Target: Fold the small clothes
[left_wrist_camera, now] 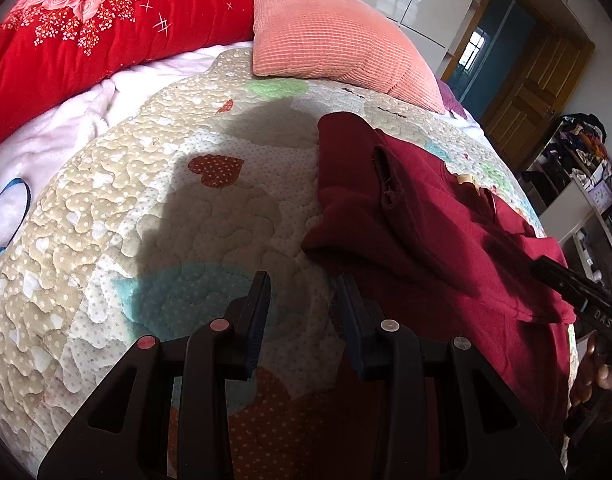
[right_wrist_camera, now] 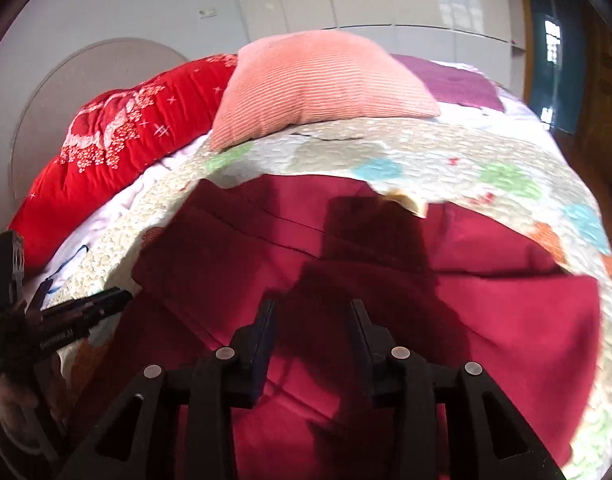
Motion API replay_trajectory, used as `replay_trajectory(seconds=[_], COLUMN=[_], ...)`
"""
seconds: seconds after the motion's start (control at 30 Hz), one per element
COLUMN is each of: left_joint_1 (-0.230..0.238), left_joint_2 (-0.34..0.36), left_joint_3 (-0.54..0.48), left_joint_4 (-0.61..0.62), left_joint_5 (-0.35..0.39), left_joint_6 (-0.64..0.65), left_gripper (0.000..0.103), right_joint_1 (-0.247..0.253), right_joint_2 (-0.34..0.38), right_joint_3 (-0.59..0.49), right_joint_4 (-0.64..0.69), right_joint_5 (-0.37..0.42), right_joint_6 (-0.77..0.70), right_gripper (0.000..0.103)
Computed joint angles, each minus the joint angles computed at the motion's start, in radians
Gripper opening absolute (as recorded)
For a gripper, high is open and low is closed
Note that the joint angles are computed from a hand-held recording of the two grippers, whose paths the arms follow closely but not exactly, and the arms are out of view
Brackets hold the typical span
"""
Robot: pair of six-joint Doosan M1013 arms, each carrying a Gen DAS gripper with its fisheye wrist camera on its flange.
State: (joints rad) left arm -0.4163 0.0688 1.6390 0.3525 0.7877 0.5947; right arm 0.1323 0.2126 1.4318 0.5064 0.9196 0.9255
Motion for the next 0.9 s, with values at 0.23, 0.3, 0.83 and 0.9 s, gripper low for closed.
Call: replay_trajectory(seconds=[0.23,0.3,0.83,0.9], left_joint_1=[-0.022,-0.033,-0.134,-0.149], left_joint_2=[-0.002,-0.015,-0.147,-0.161], left_joint_3=[-0.005,0.001,0.123,0.136], left_joint_4=[0.031,0.04,0.028,0.026], left_joint_5=[0.038,0.051,0.134,0.144], left_joint_6=[-0.04,-0.062,-0.188,-0.193], left_gripper=[0.035,0.035,0.053,0.053], right_joint_1=[-0.114,-0.125,-0.211,-0.248], right_joint_2=[-0.014,-0.031,-0.074,-0.091], right_joint_3=[0.057,0.048,0.11,0.121], right_joint_4=[-0.069,-0.073,0.05,0.146], right_joint_5=[-0.047,-0.025,0.042,0.123], right_joint_6=[0.065,0.096,0.109,0.068], right_gripper=[0.032,0.032,0.016,0.02])
